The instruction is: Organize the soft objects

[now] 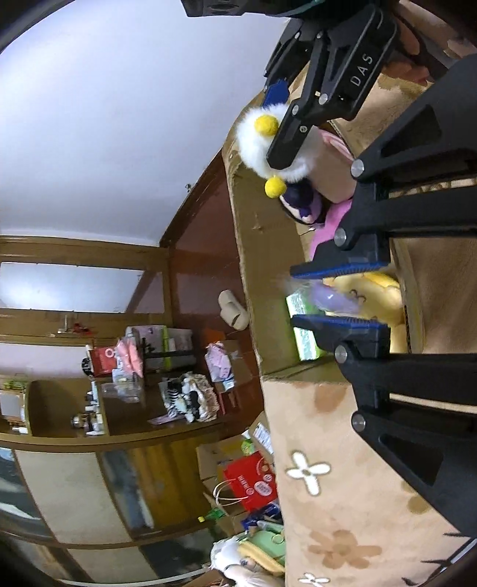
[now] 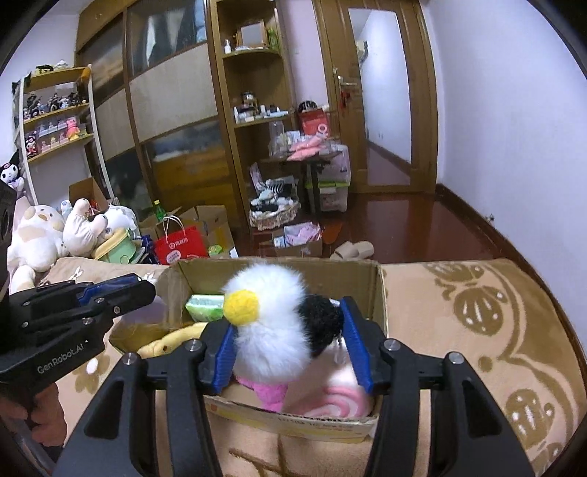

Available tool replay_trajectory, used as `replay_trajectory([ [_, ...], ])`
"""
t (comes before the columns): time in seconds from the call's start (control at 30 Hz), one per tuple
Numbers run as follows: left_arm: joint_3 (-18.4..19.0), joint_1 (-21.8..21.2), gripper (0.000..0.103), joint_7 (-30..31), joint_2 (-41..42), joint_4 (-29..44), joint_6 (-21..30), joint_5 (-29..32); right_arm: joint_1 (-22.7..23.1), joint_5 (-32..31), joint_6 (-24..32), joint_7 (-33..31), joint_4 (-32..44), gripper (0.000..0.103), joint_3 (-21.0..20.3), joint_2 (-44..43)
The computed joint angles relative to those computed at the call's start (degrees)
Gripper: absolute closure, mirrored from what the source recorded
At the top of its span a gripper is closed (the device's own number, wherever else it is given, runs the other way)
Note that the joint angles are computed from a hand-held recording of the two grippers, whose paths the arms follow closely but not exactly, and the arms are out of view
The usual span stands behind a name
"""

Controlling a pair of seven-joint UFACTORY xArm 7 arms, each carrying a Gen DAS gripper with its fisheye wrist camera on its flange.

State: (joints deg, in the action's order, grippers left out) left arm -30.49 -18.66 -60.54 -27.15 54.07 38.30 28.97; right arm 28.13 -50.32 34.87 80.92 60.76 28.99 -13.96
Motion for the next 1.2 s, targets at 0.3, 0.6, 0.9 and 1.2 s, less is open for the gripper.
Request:
replay_trajectory([
  [0.3, -1.8, 0.7, 0.047, -4.2, -2.4, 0.2, 4.8, 1.6, -0.5, 2.3, 0.6, -0.1, -1.4, 0.032, 0.7, -2.4],
  [0.6, -3.2, 1.4, 0.019, -4.7, -8.7, 0.0, 11.5, -0.1, -2.1, 4.5, 4.5, -0.8, -1.9, 0.007, 3.8, -8.1],
  [0.9, -6.1, 3.4, 0.001, -3.0, -16.9, 0.8, 16.9, -2.3, -5.7, 9.0, 8.2, -5.0, -0.8, 0.000, 8.6, -15.3],
  [1.2, -8.3, 4.8, 0.001, 0.4, -24.7, 0.8, 20.9, -7.5, -9.3, 16.2, 11.5, -10.1, 0.1, 0.000, 13.2, -22.5],
])
